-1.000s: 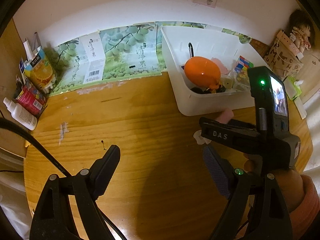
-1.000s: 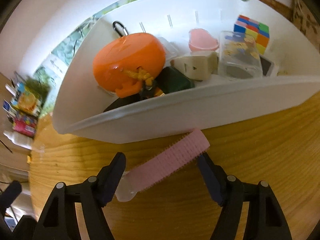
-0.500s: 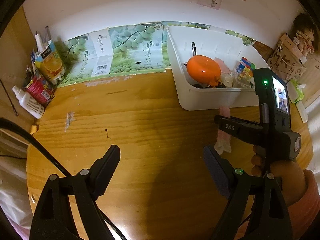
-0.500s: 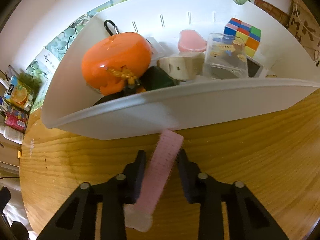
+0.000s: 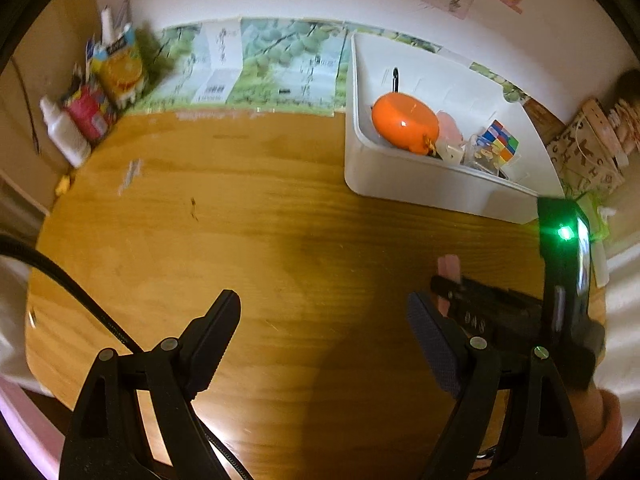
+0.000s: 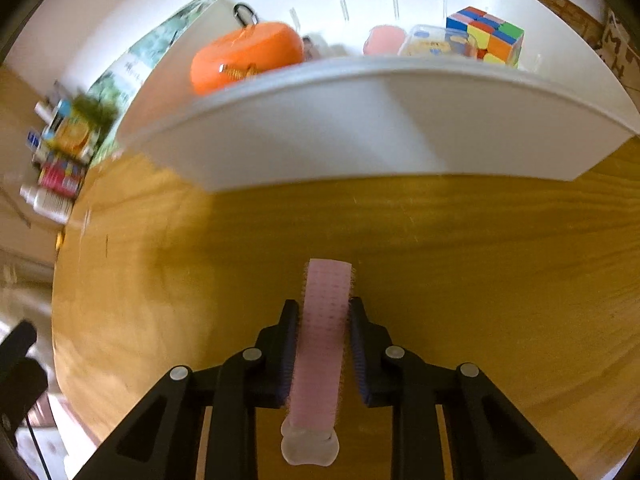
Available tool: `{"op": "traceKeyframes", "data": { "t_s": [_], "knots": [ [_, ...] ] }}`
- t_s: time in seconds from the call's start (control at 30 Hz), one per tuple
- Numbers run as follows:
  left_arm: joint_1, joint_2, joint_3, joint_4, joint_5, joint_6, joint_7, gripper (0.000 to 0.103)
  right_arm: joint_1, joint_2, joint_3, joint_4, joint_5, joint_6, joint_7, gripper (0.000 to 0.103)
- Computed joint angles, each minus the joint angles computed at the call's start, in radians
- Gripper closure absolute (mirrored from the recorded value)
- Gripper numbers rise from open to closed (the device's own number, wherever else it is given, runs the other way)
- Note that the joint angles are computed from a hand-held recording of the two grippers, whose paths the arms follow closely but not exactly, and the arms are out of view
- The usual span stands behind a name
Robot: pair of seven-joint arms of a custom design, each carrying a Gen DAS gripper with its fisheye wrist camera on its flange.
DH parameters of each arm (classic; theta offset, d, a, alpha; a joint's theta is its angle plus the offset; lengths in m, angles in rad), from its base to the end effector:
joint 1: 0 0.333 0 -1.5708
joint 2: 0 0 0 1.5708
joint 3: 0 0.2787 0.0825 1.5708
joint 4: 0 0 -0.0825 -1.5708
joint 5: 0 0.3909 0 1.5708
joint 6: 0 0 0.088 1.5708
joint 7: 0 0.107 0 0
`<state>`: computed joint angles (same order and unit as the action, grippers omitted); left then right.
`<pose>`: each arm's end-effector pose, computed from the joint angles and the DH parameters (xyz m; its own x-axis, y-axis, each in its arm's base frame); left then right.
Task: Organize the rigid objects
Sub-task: 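Lift the pink brush with the right gripper and carry it over the bin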
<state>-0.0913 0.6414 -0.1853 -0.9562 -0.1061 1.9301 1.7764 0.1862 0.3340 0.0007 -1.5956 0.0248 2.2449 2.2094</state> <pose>0.7241 -0.1646 0.5128 -0.4162 -0.8978 0.1437 -0.8662 0.3434 -0.3631 0.6691 0.1272 0.4348 -0.4163 -0.8862 -0.2036 -0.8579 0.4569 -0.2349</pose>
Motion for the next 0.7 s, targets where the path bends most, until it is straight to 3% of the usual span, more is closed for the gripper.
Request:
{"op": "traceKeyframes", "data": {
  "t_s": [0.3, 0.7],
  "knots": [
    [-0.023, -0.177, -0.013, -0.291, -0.032, 0.107, -0.114, 0.016, -0.042, -0.154, 0.008, -0.166, 0.084, -0.084, -0.166, 0.079],
    [-0.049, -0.304, -0.026, -0.511, -0.096, 0.189, -0.291, 0.016, -0.091, -0.311, -0.027, -0.258, 0.093, -0.207, -0.310, 0.079]
  ]
}}
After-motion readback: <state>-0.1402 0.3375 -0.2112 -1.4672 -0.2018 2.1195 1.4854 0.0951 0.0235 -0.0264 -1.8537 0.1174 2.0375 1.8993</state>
